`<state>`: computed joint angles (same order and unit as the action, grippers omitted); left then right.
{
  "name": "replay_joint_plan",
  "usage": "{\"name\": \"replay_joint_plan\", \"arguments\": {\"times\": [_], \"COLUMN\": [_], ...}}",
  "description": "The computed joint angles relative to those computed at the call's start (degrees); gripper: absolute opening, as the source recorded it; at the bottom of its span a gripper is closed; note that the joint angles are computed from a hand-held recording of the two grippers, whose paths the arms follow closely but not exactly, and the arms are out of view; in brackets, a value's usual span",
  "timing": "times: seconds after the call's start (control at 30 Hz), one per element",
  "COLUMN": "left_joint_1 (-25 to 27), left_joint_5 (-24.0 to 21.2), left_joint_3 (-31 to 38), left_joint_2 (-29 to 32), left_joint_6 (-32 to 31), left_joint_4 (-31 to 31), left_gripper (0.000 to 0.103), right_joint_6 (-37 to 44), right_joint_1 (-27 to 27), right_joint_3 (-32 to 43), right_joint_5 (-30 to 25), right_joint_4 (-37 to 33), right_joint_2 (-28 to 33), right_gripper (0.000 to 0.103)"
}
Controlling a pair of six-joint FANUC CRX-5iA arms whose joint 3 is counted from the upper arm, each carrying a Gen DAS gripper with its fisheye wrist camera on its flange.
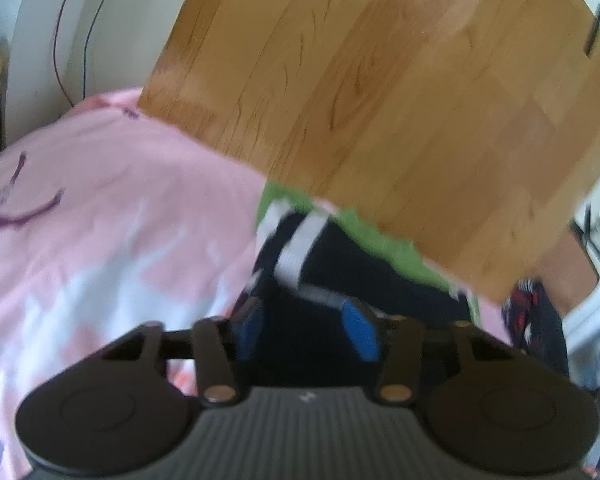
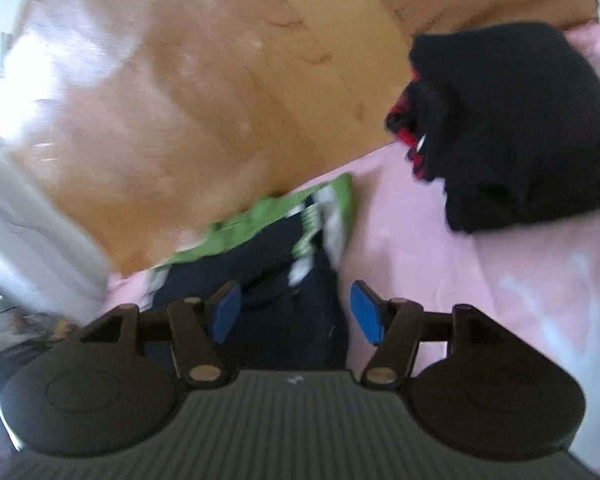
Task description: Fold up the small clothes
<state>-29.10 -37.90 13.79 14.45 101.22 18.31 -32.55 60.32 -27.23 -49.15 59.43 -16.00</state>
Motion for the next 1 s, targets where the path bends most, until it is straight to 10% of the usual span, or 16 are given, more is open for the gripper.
{"name": "replay_joint_plan", "arguments": {"times": [0.07, 0.27, 0.47, 0.63, 0.7, 0.83, 1.0], "left_joint_1": [0.8, 3.5, 1.0, 0.2, 0.6, 1.3, 1.1], "left_joint_5": [-0.8, 0.9, 7.9, 11.9, 10.7, 7.1, 7.9], "left_joint_3": [-4.0, -22.6, -23.0, -19.9, -18.4, -17.3, -21.3], "left_joint_2": [-2.3, -9.4, -6.0, -4.0, -3.4, -3.6, -7.0], "left_joint_6": [0.0, -15.8, -16.0, -4.7, -0.8, -0.3, -7.7], "left_joint_4": [1.1, 29.6, 35.2, 26.5, 23.4, 21.7, 26.9], "left_gripper": [0.056, 0.069, 0.075, 0.022, 0.016, 0.011, 0.01], "right_joint_6": [-3.6, -19.0, -26.8, -20.8, -18.8, -11.9, -15.9], "right_joint_1": [3.9, 13.8, 10.1, 6.5, 5.6, 5.6, 8.7], "right_joint_3": [-4.3, -12.5, -12.4, -5.8, -4.2, -0.9, -3.4], "right_joint_5": [-1.8, -1.9, 2.1, 0.0, -0.5, -3.6, -5.5], "right_joint_4": [2.3, 2.6, 7.0, 5.3, 6.7, 1.5, 3.7], "right_joint_2": [-3.7, -11.5, -8.3, -0.8, 1.9, 4.6, 1.5], "right_gripper": [0.064, 0.065, 0.068, 0.074, 0.074, 0.027, 0.016]}}
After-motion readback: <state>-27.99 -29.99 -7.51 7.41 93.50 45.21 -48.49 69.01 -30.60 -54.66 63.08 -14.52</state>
